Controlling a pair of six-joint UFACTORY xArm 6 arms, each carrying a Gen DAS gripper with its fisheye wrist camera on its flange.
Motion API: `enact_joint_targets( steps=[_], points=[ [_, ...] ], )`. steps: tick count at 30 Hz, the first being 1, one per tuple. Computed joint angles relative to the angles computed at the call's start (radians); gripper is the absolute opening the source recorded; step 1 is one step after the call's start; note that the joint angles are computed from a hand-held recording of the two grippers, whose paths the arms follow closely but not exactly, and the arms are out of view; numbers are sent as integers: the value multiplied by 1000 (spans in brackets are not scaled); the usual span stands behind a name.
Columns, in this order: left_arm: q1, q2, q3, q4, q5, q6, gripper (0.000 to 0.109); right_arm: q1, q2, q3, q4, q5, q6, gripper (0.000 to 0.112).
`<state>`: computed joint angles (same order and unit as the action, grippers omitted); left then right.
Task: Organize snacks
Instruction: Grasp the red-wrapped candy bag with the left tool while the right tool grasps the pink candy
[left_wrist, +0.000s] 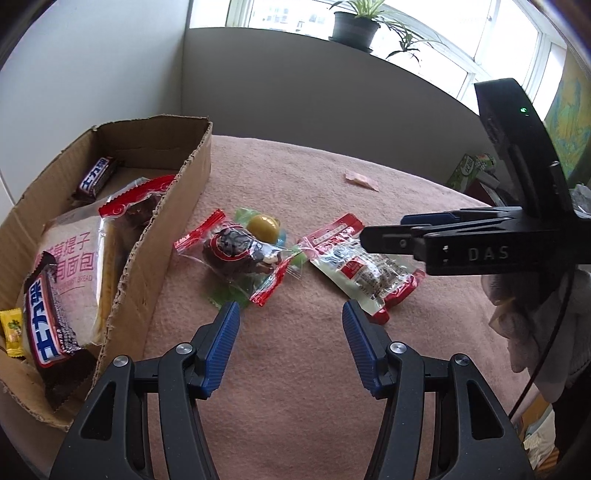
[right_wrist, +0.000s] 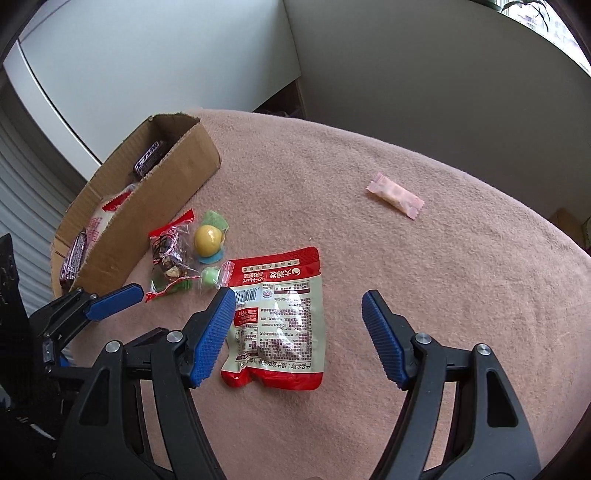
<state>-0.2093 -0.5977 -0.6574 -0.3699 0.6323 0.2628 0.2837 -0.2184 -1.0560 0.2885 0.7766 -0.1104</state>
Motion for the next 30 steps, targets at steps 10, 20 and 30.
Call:
enact_joint_targets(
  steps=[10,20,30],
  points=[
    [-22,147,-53,161,-107,-199,57,-69,-40,36,129,0,-90,74],
    [-37,254,-177,-1,-33,-30,57,-87,-17,27,127,26,-111,74],
    [11,195,-182,-74,24,21,57,-119,41,-56,33,13,-37,70]
  ],
)
